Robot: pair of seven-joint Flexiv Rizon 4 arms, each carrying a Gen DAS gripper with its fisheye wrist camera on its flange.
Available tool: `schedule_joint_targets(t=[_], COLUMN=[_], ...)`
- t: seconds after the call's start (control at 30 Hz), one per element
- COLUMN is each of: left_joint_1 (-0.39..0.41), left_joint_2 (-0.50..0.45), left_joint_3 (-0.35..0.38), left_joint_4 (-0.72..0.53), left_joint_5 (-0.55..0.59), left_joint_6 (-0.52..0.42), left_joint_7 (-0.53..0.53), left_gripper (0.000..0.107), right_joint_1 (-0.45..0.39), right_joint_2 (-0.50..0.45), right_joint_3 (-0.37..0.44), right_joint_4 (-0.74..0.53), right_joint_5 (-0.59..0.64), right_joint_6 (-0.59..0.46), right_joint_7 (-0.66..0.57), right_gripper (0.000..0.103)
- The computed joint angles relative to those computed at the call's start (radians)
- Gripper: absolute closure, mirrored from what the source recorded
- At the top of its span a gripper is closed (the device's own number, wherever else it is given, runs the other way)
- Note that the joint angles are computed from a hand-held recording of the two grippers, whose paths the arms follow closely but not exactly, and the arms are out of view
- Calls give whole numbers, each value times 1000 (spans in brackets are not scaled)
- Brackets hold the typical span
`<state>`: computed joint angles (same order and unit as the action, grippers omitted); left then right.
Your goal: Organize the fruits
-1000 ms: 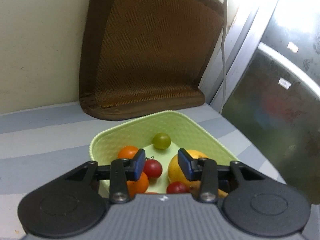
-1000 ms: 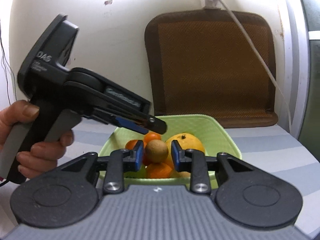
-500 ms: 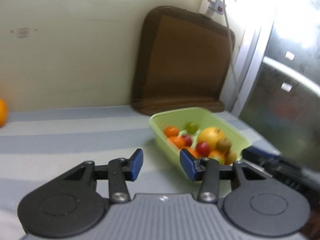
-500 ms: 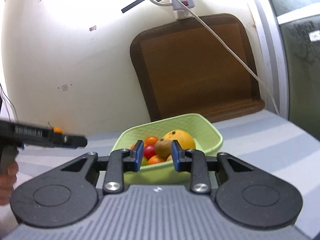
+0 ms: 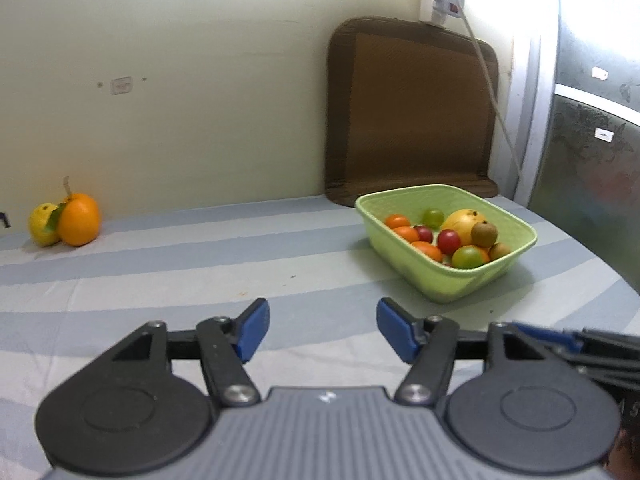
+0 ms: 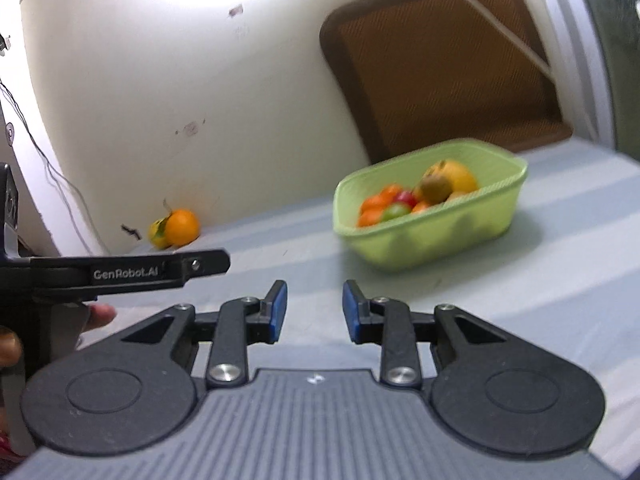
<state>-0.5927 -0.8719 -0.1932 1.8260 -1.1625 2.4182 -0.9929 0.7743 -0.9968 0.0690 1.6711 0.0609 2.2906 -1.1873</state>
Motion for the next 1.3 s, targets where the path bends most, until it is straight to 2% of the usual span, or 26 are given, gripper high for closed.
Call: schedule_joint_targets(t=[0.07, 0.1, 0.13, 0.2, 0.27, 0.3, 0.37, 0.73, 0.8, 0.93, 1.07, 1.3], left_joint_1=[-7, -9, -10, -17, -13, -12, -12, -7, -12, -11, 5, 13], left_joint_2=[4, 6, 3, -1, 0, 0, 1, 5, -1, -22, -24, -52], left_joint_3=[-1, -2, -2, -5, -14, -18, -29, -53, -56, -79, -96, -119], left_joint_4=[14, 23, 26, 27, 33, 36, 38, 77, 67, 29, 31, -21], left_joint_5=[-21, -26, -28, -44, -43, -46, -62, -89, -116, -181, -171, -227], left_joint_6=[22, 34, 48, 78, 92, 100, 110, 125, 132, 158, 157, 183], left_joint_7=[-8, -13, -16, -3, -2, -2, 4, -27, -4, 68, 54, 108], left_gripper=[29, 16, 11, 10, 4, 4, 4, 4, 4, 4, 4, 4], right_joint_1=[-8, -6, -1, 6, 17, 25, 49, 135, 140, 143, 154, 226], right_joint_2=[5, 8, 12, 21, 32, 36, 44, 67, 67, 62, 55, 24], right_joint_3=[19, 20, 18, 15, 8, 3, -15, -69, -71, -75, -94, -188], right_joint_4=[8, 10, 10, 14, 21, 23, 29, 39, 38, 31, 23, -13], right_joint_5=[-14, -11, -2, 12, 34, 47, 83, 205, 212, 224, 247, 346], right_joint_6=[-20, -29, -38, -45, -50, -53, -54, -74, -82, -91, -102, -113], right_joint_7=[19, 26, 33, 46, 55, 59, 60, 19, 18, 26, 27, -5], right_gripper=[70, 70, 70, 69, 68, 62, 57, 54, 47, 47, 47, 47])
